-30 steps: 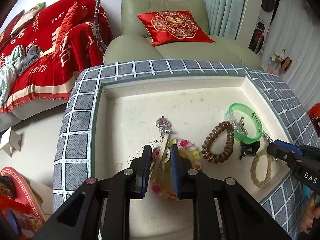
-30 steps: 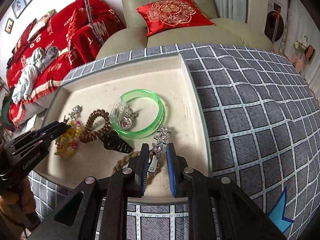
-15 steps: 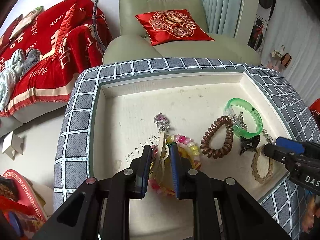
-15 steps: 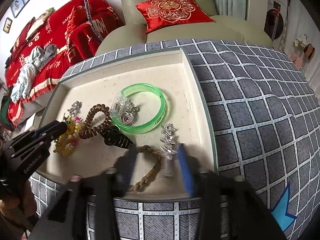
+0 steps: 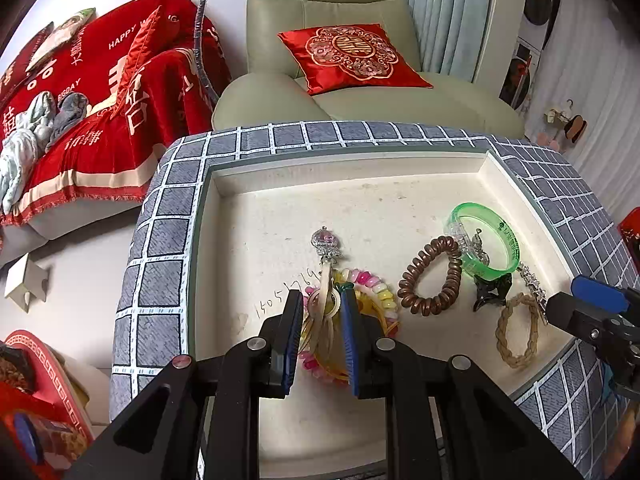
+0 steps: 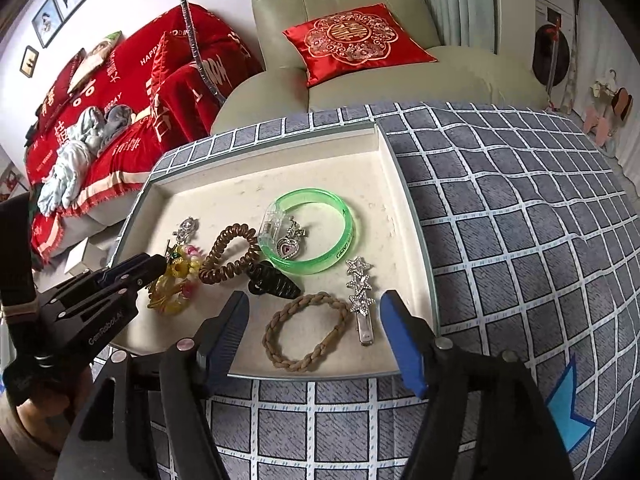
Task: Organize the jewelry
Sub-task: 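Lower the tan hair clip into the tray and open left tool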
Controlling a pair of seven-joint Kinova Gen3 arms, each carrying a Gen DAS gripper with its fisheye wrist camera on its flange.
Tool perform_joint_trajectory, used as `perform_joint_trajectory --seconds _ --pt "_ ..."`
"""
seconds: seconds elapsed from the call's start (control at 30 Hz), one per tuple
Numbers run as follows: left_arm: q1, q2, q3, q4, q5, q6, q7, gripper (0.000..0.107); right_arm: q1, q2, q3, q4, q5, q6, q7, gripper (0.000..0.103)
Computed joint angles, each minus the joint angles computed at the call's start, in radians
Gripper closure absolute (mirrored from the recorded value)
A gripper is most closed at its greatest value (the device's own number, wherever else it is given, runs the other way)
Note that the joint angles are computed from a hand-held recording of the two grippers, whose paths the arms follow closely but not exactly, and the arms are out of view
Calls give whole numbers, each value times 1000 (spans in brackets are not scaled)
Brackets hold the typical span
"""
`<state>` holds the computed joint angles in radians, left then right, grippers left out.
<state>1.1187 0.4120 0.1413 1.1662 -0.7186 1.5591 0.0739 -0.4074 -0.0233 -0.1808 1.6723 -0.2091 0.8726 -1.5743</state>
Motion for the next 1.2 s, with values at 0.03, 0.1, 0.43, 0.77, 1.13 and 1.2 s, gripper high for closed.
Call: perform_joint_trajectory --seconds 0.03,0.1,0.43,0.77,1.13,1.2 --pt "1 2 0 -2 -3 3 -3 72 0 -2 0 0 -2 2 -2 32" --pt "3 4 -1 -5 -5 8 -9 72 0 -5 1 0 -3 5 -3 32" --pt "5 8 -3 -11 -7 5 -25 71 11 -20 10 7 -19 7 12 31" --pt "23 15 -12 -29 -29 42 -23 71 19 -40 13 4 -24 6 17 31" --pt "58 30 -22 -62 -86 119 -9 4 24 -46 15 5 -28 8 14 31" --pt "63 34 -23 -68 -90 127 -12 4 25 -48 17 5 -29 10 12 31"
